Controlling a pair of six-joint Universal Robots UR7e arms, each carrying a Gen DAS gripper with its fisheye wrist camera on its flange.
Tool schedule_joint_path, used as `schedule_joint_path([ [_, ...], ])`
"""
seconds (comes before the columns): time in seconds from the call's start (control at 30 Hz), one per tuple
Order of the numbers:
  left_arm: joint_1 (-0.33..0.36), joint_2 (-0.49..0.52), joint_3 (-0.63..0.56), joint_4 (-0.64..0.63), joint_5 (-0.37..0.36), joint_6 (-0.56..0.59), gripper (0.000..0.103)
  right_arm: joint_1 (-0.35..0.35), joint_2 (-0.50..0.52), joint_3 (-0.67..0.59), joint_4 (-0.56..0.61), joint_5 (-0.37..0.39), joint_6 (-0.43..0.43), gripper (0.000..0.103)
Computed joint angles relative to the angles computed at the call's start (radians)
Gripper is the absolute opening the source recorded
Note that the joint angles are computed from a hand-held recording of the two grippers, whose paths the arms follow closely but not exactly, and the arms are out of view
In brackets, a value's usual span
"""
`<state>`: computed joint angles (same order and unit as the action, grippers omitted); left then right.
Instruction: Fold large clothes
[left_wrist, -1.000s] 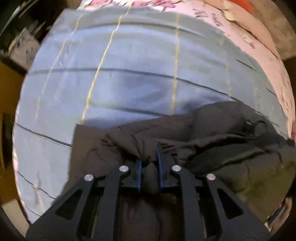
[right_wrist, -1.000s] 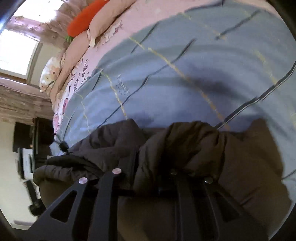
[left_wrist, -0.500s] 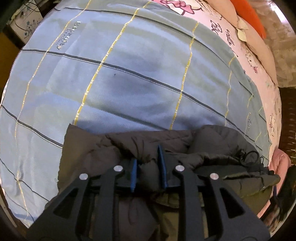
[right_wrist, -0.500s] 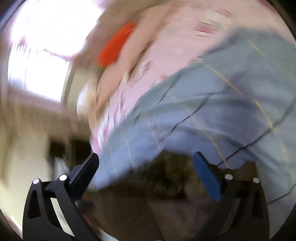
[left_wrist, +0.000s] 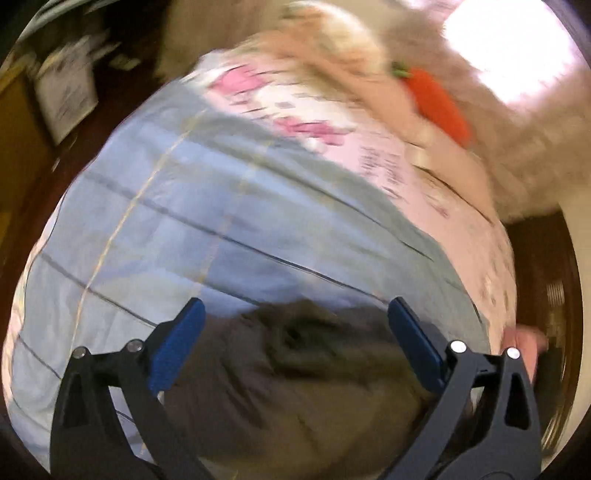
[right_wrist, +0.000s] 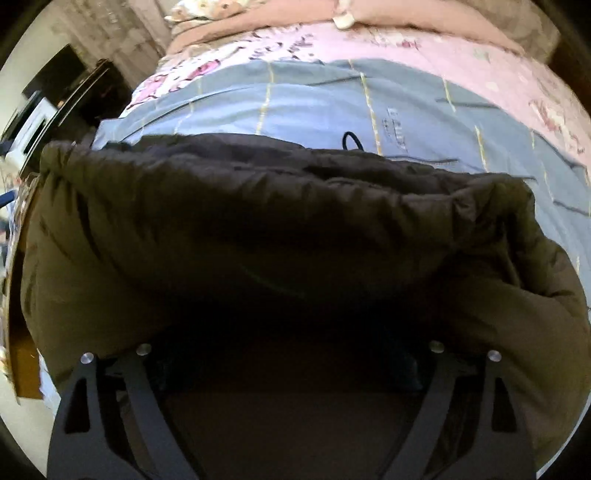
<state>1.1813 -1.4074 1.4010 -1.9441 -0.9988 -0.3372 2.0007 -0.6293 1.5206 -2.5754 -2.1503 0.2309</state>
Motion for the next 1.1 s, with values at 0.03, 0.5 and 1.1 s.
schedule_joint_path([
  [0.03,-0.021,-0.011,0.022,0.018,0.002,0.014,0.1,0.012,-0.018,0.006,-0.016,0.01,0.012,0.074],
  [0.5,-0.031,0.131,0.18,0.114,0.306,-0.006,0.056,-0.058,-0.082,0.093,-0.122,-0.259,0.054,0.048],
  [1.1,-0.258,0.083,0.365,0.032,0.211,0.065,0.034,0.123,-0.027,0.071,-0.086,-0.243,0.03,0.046],
])
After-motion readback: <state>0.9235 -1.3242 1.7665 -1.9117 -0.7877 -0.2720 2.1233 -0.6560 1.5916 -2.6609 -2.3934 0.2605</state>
